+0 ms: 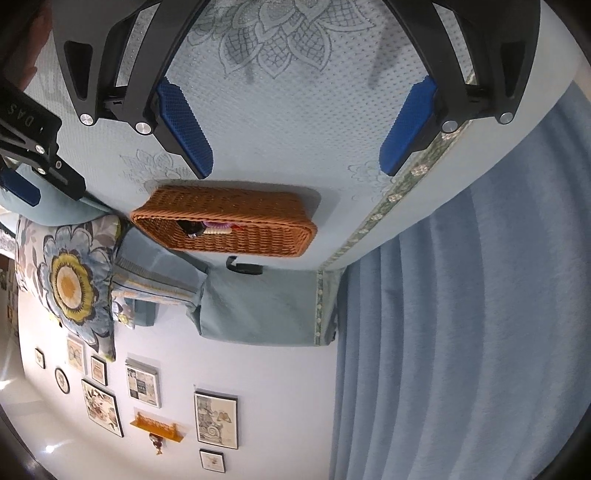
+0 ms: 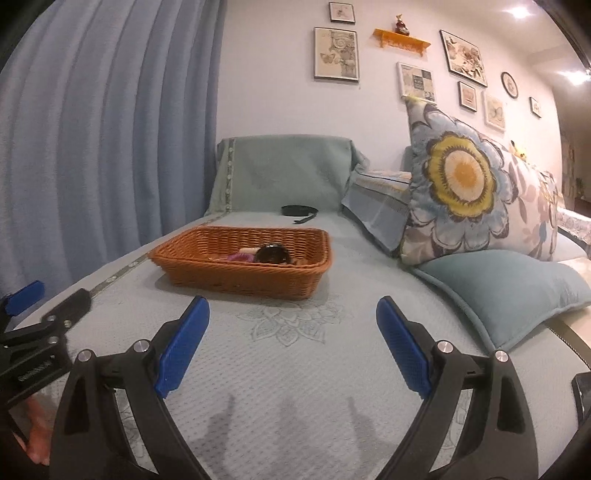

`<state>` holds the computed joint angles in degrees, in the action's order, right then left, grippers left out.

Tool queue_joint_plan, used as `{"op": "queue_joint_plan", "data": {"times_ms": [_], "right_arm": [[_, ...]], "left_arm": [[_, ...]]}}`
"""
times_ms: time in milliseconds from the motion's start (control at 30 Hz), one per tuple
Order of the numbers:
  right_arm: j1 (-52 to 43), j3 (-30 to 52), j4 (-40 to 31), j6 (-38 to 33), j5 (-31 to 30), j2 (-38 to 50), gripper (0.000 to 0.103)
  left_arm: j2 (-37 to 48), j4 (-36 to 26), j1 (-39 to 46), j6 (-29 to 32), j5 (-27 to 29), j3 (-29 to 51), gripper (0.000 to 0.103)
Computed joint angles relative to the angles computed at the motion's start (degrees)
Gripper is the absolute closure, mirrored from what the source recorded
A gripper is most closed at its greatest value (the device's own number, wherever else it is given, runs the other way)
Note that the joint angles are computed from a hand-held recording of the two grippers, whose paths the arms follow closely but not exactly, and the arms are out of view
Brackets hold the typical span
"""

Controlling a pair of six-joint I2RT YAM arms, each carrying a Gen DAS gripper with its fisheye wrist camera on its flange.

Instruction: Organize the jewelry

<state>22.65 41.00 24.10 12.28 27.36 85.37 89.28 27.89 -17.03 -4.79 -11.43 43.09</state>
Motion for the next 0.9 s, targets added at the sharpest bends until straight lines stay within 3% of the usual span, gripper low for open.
{"op": "queue_joint_plan", "data": {"times_ms": [900], "right_arm": [[-0.1,0.2,-0.5,0.9,-0.3,0.4,0.016]], "left_arm": [[0.5,-0.1,-0.1,0.3,-0.6,0.7,0.014]]}}
